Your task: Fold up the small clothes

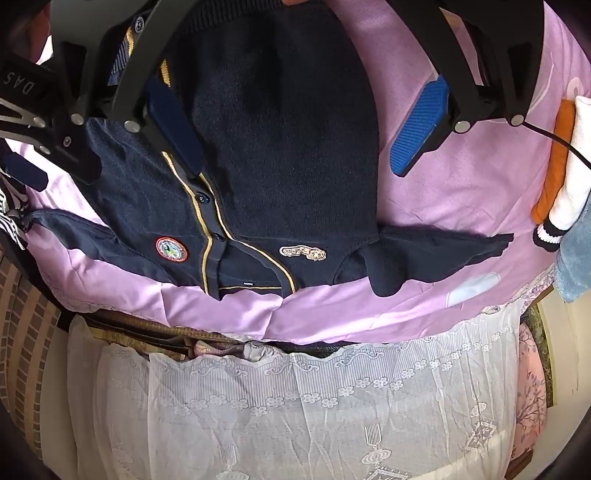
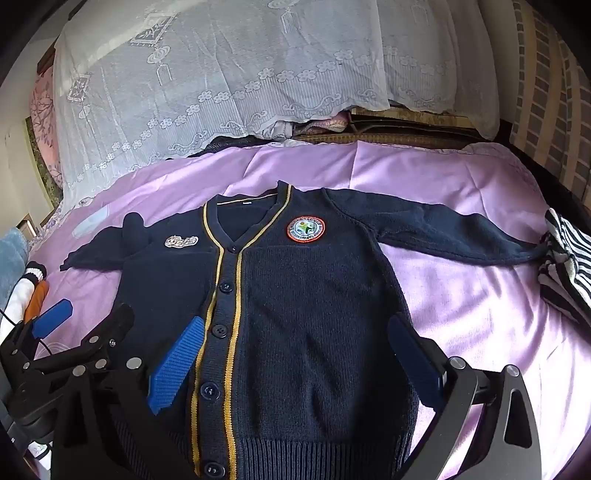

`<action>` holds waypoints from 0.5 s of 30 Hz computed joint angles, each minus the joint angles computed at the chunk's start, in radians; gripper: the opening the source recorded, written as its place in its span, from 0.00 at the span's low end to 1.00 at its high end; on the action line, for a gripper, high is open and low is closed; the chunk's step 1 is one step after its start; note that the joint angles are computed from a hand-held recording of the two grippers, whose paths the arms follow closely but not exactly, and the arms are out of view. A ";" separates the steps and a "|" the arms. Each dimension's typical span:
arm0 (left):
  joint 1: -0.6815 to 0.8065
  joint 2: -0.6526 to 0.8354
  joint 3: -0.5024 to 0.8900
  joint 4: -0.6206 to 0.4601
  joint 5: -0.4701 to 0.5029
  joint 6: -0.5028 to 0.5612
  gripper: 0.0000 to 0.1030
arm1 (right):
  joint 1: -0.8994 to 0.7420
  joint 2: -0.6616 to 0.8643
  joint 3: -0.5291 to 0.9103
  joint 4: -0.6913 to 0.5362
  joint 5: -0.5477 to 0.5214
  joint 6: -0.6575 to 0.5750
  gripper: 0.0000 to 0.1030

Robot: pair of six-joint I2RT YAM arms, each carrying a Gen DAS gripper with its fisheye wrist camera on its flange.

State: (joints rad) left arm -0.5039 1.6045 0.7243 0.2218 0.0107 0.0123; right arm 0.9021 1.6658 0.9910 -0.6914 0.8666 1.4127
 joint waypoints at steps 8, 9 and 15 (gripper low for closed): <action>-0.003 -0.004 0.007 -0.017 -0.002 -0.007 0.96 | -0.001 -0.011 -0.018 0.010 -0.004 0.009 0.97; -0.004 -0.004 0.010 -0.022 -0.002 -0.010 0.96 | -0.001 -0.011 -0.019 0.011 -0.004 0.010 0.97; -0.008 -0.001 0.012 -0.027 -0.006 -0.013 0.96 | -0.001 -0.013 -0.019 0.011 -0.005 0.011 0.97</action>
State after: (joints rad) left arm -0.5116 1.6032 0.7364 0.1944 0.0046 -0.0007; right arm 0.9010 1.6530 0.9717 -0.6806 0.8618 1.4238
